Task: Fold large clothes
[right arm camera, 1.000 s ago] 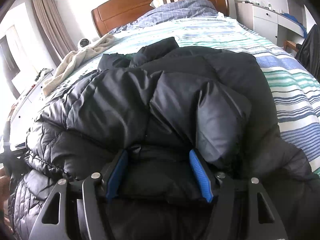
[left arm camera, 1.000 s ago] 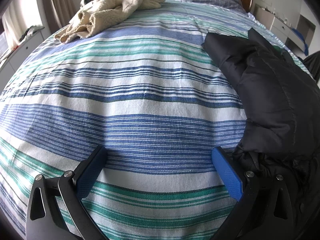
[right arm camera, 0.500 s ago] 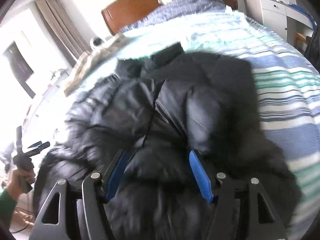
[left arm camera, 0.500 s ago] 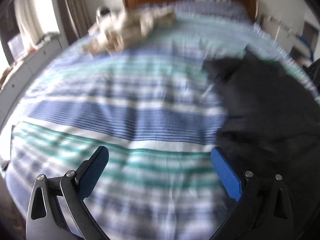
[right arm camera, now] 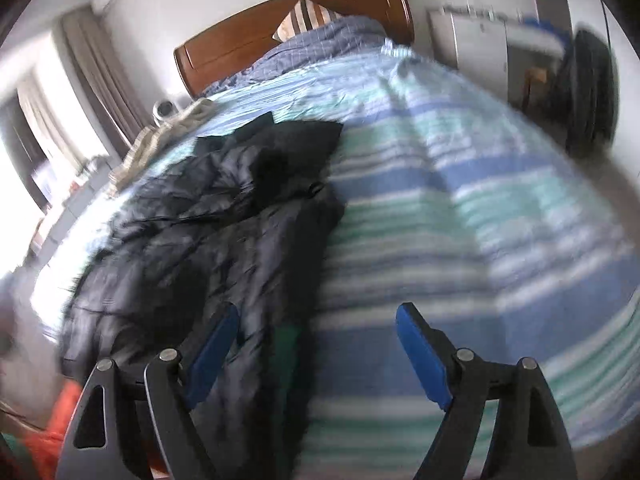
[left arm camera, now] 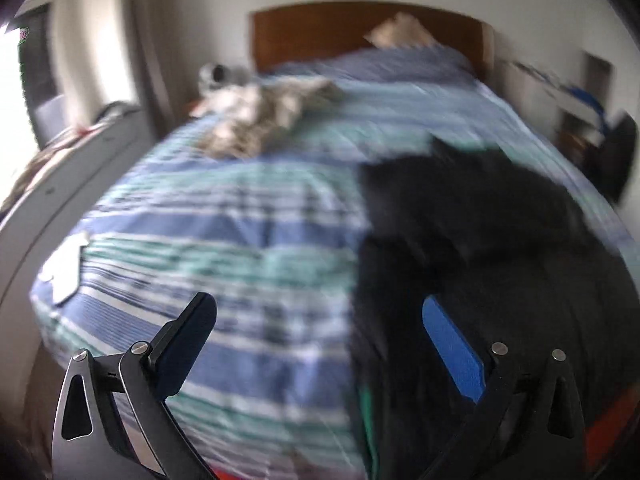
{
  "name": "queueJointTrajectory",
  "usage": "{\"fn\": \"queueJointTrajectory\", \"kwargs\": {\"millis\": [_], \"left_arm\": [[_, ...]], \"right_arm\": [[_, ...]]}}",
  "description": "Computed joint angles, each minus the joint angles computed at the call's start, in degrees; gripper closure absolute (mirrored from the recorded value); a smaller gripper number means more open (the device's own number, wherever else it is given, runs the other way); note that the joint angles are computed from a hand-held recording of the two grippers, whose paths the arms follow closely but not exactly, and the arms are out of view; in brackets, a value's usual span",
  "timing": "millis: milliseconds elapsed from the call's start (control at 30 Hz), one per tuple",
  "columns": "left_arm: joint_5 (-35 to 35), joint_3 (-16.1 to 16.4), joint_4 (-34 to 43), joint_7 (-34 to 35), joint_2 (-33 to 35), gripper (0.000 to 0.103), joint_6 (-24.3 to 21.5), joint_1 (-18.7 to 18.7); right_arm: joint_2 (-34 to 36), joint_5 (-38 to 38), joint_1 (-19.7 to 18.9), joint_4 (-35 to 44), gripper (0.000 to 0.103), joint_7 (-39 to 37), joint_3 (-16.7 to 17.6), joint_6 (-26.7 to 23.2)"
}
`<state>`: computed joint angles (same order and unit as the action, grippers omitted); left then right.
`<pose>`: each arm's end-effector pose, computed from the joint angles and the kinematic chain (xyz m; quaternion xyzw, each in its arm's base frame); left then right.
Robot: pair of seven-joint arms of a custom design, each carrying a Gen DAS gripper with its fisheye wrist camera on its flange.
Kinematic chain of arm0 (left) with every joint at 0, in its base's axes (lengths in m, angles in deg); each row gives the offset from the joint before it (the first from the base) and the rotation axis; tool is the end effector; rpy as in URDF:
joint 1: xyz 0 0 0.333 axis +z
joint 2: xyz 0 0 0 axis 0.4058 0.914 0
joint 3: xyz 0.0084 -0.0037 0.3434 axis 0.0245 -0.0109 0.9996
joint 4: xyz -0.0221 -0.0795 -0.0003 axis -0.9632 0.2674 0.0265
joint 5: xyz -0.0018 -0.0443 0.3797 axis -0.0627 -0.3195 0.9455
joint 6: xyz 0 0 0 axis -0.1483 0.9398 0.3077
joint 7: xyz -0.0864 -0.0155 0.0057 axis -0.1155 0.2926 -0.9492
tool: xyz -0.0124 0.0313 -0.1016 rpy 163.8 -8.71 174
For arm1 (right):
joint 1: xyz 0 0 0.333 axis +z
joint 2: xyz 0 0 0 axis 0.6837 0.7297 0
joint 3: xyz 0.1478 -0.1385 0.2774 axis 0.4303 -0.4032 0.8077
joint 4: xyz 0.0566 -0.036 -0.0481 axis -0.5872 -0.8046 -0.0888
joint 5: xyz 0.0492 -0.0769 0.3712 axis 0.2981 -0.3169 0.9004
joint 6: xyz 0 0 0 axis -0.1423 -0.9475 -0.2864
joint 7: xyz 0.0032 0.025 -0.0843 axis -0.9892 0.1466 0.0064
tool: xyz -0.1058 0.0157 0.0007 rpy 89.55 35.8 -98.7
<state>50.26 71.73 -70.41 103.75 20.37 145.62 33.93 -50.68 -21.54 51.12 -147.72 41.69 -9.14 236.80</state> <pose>0.7185 0.0347 0.5516 -0.5502 0.7334 -0.2984 0.2654 0.4865 0.0555 0.5372 -0.5190 0.7687 -0.1504 0.3422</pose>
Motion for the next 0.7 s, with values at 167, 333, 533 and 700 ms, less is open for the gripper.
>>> {"fn": "queueJointTrajectory", "kwargs": {"millis": [167, 333, 533, 700], "left_arm": [[-7.8, -3.4, -7.6, 11.2, -2.7, 0.000, -6.5, 2.9], [-9.5, -0.9, -6.9, 7.2, -1.2, 0.001, -14.4, 1.3], [-11.9, -0.4, -8.5, 7.1, -1.9, 0.000, -17.2, 0.9], [-9.0, 0.8, -5.9, 2.5, -0.7, 0.007, -24.7, -0.3]], "right_arm": [[-2.2, 16.6, 9.7, -2.4, 0.020, -10.5, -5.8, -4.8], [-0.8, 22.2, 9.5, -2.4, 0.020, -13.6, -4.8, -7.1], [4.4, 31.5, 10.4, 1.4, 0.019, -21.8, -4.4, -8.6], [5.3, 25.3, 6.9, 4.0, 0.020, -17.9, -0.9, -12.0]]}}
